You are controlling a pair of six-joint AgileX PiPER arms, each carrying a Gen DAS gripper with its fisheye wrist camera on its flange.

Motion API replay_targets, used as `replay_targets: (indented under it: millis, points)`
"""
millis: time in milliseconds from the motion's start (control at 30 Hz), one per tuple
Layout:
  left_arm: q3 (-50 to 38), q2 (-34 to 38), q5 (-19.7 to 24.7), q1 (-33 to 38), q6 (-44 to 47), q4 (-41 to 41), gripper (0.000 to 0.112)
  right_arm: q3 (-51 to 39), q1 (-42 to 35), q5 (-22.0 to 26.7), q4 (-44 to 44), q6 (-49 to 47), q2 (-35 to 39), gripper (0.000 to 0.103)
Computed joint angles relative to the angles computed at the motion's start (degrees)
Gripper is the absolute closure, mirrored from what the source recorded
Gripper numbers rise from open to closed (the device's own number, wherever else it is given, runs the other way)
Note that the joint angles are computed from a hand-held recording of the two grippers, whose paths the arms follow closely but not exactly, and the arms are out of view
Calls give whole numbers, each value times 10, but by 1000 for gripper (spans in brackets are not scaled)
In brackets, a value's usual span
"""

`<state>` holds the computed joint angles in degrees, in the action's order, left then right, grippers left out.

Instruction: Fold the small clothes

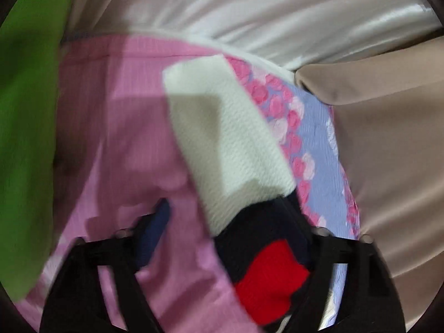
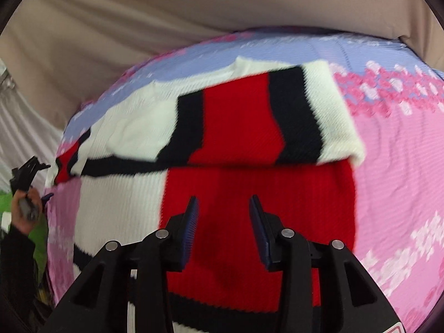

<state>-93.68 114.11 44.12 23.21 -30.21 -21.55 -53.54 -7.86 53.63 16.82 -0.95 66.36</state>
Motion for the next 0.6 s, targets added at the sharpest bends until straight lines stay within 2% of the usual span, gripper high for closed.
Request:
replay_targets:
  millis: [33,67,100,200,267,367,433,467,500,533,567,600]
  points:
    - [-45,25,39,-3,19,-8,107,7,18,-3,-8,16,-3,62]
    - [-80,38,68,-12,15,0,104,13,37,-5,-15,31,-3,61]
    - [-94,34,74,-27,-1,16,105,19,57,-8,-25,52,-4,61]
    - [-128,-17,67,-114,-14,88,105,32,77,-13,-23,66,-5,61]
    - [-189,-37,91,-203,-5,114,105,31,78,-15,-24,66,-9,61]
    - [-287,-30,124,-343,-16,135,105,22,54,-11,-4,41,-14,61]
    - [-324,-8,131,-426,-15,109,103,14,30,-5,4,21,-17,61]
    - [-337,14,129,-467,-10,85,100,10,5,-1,18,-1,-17,61]
    - [-339,27,126,-493,-11,79,85,8,-11,1,27,-15,-17,60]
    - [-349,53,133,-533,-21,91,54,7,-36,3,36,-31,-16,60]
    - [-349,71,142,-566,-38,115,42,7,-55,6,46,-45,-15,59]
    - [-326,79,142,-598,-62,147,42,7,-77,9,56,-62,-13,59]
